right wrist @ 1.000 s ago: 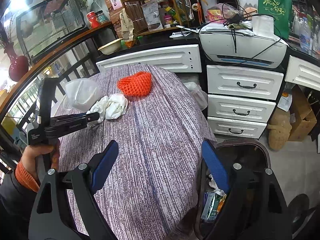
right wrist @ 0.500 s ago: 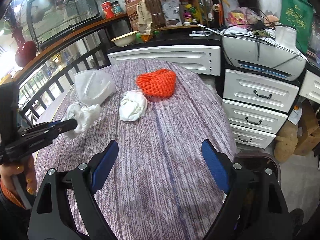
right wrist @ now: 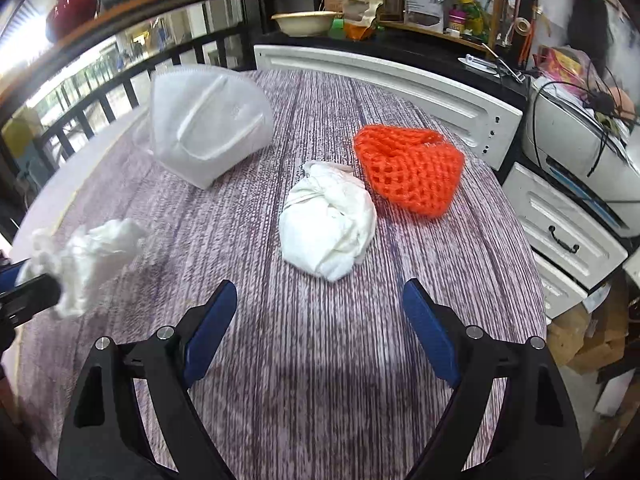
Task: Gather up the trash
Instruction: 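Grasp the white cloth with the right tool while the left tool holds the tissue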
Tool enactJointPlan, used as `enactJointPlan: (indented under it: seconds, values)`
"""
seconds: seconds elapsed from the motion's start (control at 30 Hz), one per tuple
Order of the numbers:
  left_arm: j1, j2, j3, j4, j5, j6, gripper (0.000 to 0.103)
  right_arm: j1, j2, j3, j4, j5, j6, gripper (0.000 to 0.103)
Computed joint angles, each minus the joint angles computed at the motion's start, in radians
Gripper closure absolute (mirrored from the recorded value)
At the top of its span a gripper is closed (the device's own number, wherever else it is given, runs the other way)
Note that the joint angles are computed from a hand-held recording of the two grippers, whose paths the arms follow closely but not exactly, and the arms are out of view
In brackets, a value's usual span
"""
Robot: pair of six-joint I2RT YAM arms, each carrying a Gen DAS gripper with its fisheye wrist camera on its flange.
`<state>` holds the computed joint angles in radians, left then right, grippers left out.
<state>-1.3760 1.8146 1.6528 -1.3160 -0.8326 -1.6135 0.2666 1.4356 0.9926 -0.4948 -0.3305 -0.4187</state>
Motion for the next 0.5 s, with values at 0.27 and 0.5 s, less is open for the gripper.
enactJointPlan:
  seconds: [0.27,0.5]
  values:
    - [-0.012,-0.036,-0.057,0.054,-0.004,-0.012,0.080,0.078,0.122,0.082,0.054,0.102,0.048,0.047]
    - [-0.019,-0.025,-0.062,0.067,0.006,-0.018,0.080,0.072,0.072,0.042,0.057,0.089,0.032,0.087]
